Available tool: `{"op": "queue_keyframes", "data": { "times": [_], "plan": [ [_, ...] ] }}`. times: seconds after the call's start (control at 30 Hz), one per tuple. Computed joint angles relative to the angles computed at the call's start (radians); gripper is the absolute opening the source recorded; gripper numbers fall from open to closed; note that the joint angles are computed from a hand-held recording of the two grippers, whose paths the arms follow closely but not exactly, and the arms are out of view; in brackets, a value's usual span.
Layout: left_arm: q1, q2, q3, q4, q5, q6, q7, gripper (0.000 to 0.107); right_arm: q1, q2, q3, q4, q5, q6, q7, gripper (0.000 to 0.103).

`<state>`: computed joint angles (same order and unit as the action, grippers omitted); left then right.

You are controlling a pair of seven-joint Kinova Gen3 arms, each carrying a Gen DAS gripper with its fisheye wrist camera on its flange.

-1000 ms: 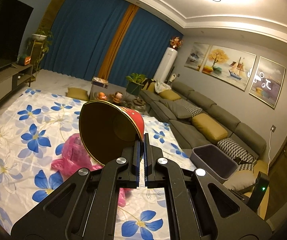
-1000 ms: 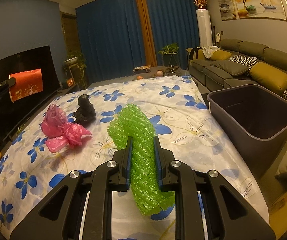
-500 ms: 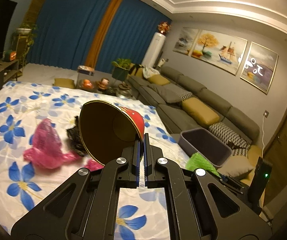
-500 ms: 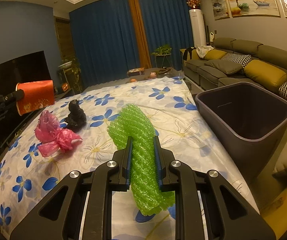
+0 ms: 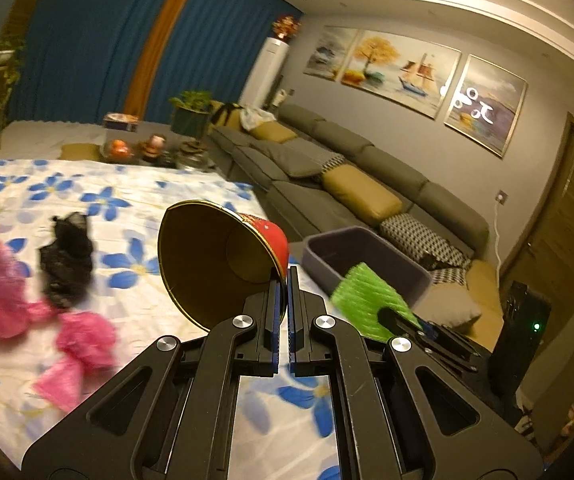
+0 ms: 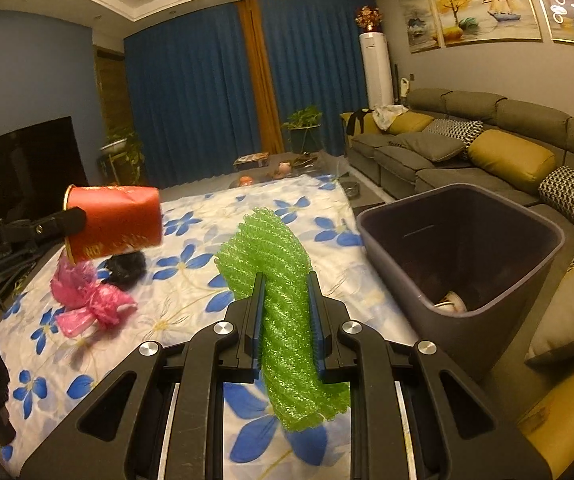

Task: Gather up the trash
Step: 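Carry the red can and green foam net in both grippers to the grey bin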

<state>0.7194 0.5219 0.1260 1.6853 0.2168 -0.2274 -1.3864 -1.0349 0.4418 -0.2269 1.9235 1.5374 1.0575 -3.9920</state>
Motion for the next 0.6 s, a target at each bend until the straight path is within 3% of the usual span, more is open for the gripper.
{"op": "queue_keyframes", "data": {
  "times": [0.23,0.6],
  "plan": [
    [0.002,0.095,0.045,-0.163,-0.055,0.102,-0.001,0.002,0.016,-0.018,0.009,0.023,-0.009,0.036,-0.01,0.02],
    [-0.051,0.262,0.185,-0.433,-0.156,0.277,-0.021,0.002,0.076,-0.032,0.013,0.053,-0.02,0.059,-0.049,0.02]
  ]
}}
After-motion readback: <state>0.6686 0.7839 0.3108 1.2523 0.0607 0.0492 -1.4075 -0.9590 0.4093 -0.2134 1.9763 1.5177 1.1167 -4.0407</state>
